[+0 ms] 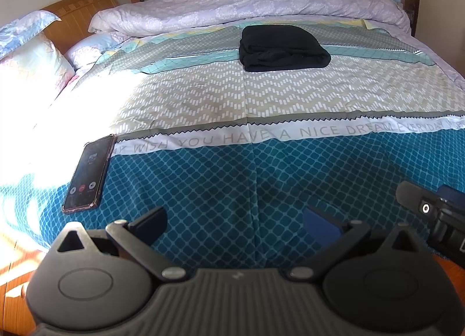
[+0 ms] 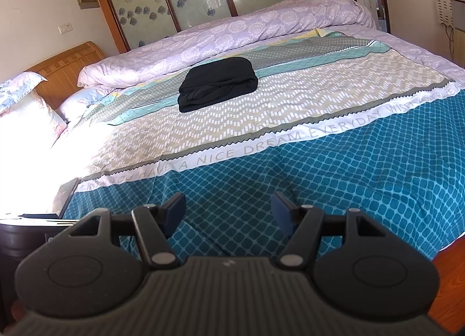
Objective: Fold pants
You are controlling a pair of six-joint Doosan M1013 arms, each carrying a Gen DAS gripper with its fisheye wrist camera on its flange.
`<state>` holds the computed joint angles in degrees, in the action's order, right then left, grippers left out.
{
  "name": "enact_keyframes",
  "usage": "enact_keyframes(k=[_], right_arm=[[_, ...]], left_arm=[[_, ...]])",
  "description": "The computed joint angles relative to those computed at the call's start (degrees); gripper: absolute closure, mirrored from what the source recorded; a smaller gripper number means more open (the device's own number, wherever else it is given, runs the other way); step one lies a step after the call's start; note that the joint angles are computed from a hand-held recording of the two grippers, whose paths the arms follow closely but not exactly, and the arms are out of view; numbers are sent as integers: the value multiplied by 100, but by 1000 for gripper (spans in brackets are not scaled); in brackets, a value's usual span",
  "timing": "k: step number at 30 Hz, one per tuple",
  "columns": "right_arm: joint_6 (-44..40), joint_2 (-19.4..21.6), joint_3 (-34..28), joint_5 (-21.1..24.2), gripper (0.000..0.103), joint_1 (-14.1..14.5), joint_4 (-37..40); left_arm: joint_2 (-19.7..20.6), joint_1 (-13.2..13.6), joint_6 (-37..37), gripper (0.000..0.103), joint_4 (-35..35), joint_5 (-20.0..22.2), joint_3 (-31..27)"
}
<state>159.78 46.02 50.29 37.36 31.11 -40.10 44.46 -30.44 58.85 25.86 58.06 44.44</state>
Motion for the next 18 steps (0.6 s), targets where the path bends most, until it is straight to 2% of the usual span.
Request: enact_keyframes(k=[18], right_arm=[[4,1,-2,0,36,1,-2]], left_arm=[[54,26,5,0,-206,162,-119]])
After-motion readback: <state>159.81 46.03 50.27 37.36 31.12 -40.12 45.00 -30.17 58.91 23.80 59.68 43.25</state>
